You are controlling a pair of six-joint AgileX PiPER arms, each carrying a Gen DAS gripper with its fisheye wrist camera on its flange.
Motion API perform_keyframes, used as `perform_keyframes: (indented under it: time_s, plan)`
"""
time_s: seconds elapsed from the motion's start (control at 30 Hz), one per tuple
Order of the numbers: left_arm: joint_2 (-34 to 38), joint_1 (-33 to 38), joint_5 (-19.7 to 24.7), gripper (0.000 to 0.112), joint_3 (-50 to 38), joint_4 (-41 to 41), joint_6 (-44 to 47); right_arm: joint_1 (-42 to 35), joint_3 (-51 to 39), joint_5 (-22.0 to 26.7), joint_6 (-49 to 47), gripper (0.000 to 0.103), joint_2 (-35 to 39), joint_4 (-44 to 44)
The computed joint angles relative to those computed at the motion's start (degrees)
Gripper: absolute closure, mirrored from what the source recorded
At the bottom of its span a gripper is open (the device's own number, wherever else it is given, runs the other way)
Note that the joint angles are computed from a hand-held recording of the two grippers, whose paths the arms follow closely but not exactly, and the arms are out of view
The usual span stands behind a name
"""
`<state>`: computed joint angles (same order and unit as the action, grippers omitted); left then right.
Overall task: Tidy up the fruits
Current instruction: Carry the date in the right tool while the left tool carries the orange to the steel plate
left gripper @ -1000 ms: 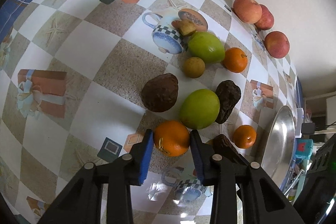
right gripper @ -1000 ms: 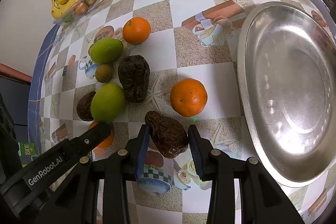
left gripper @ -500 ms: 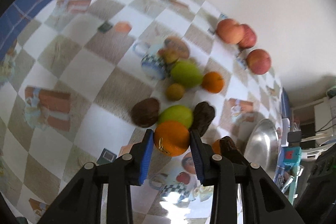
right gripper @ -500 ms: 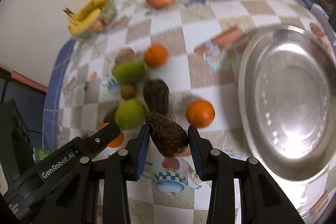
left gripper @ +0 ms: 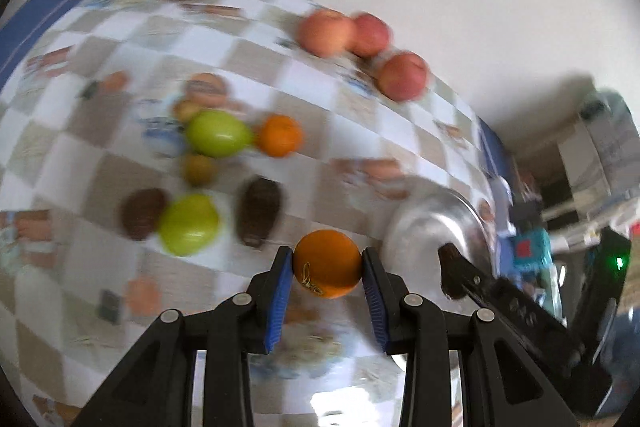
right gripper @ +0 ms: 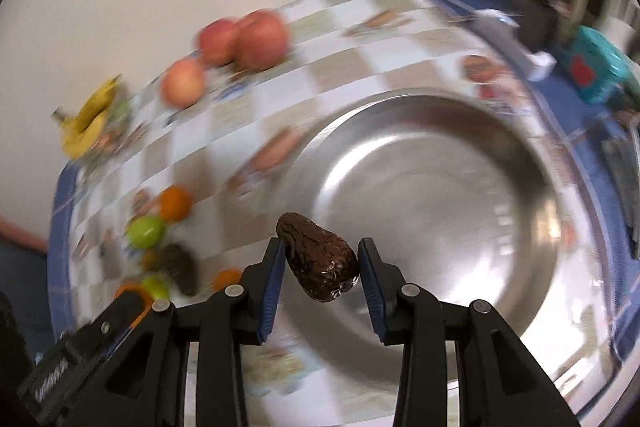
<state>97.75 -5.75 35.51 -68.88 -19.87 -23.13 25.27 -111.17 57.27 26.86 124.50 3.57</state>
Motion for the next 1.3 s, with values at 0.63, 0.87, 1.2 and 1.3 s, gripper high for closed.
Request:
perform_keyframes:
  time_s: [0.63, 0.87, 1.2, 1.3]
  plan:
    - [19.7, -13.5, -1.1, 0.075, -19.9, 3.9, 1.9, -10.1, 7.3, -7.2, 1.4, 0.064, -1.9, 1.1]
    - [23.8, -15.6, 1.6, 0.075, -23.8, 9.0, -1.1, -10.5, 5.8, -5.8, 0.3, 0.064, 2.2, 2.9]
    - [24.4, -16.3, 2.6, 0.074, -24.9, 11.7, -2.2, -9.9, 3.5, -4.1, -0.7, 0.064, 4.6, 3.1]
    - [25.0, -16.5, 3.6, 0.073, -26.0, 12.6, -2.7, -9.6, 3.0, -3.3, -0.2, 0.064, 4.5, 2.1]
